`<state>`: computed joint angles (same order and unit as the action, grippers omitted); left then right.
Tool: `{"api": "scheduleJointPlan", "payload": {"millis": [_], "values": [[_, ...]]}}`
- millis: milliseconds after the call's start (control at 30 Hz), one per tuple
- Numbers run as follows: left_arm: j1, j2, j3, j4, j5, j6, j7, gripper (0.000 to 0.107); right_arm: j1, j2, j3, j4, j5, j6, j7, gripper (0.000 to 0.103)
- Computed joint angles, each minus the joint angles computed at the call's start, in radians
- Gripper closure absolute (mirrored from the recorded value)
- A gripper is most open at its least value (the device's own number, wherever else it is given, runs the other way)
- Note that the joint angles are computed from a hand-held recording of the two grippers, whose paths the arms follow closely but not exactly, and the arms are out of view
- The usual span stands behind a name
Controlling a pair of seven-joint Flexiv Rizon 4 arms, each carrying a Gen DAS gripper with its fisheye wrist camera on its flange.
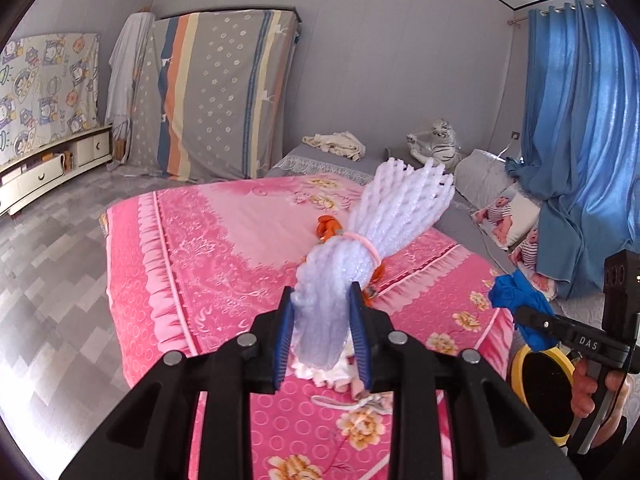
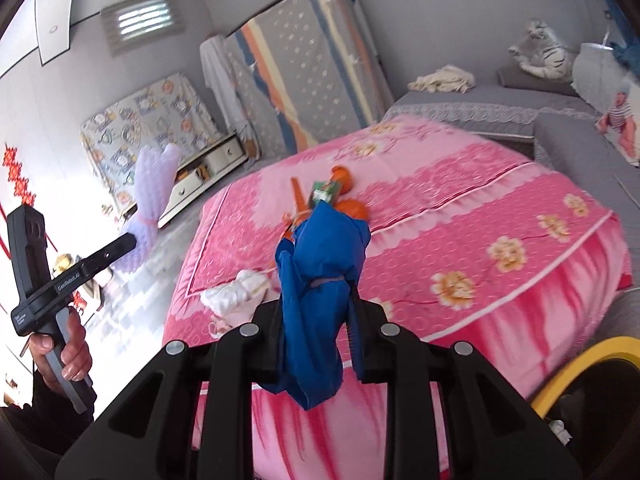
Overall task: Collect trash
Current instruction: 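Lift and carry the foam sleeve and blue cloth with both tools over the bin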
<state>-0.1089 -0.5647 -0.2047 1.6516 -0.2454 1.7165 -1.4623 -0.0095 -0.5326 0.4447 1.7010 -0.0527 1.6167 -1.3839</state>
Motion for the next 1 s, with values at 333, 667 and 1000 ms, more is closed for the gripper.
{"api": "scheduleJointPlan", "payload": {"millis": [333, 667, 1000], "values": [[0.001, -0.031, -0.087, -0.068, 0.029, -0.018, 0.064, 0.082, 0.013, 0.089, -0.114, 0.118, -0.015, 0.130, 0.094, 0.081], [-0.062, -0.104, -0.128, -0.203, 0.022, -0.092, 0.171, 0.081, 0.116, 0.168, -0.329, 0.240, -0.040, 0.226, 0.235, 0.081], [-0.114, -0.175, -0.188, -0.319, -0.023, -0.155, 0.286, 0.081, 0.344, 0.236, -0.630, 0.347, 0.092, 0.281, 0.235, 0.081]]}}
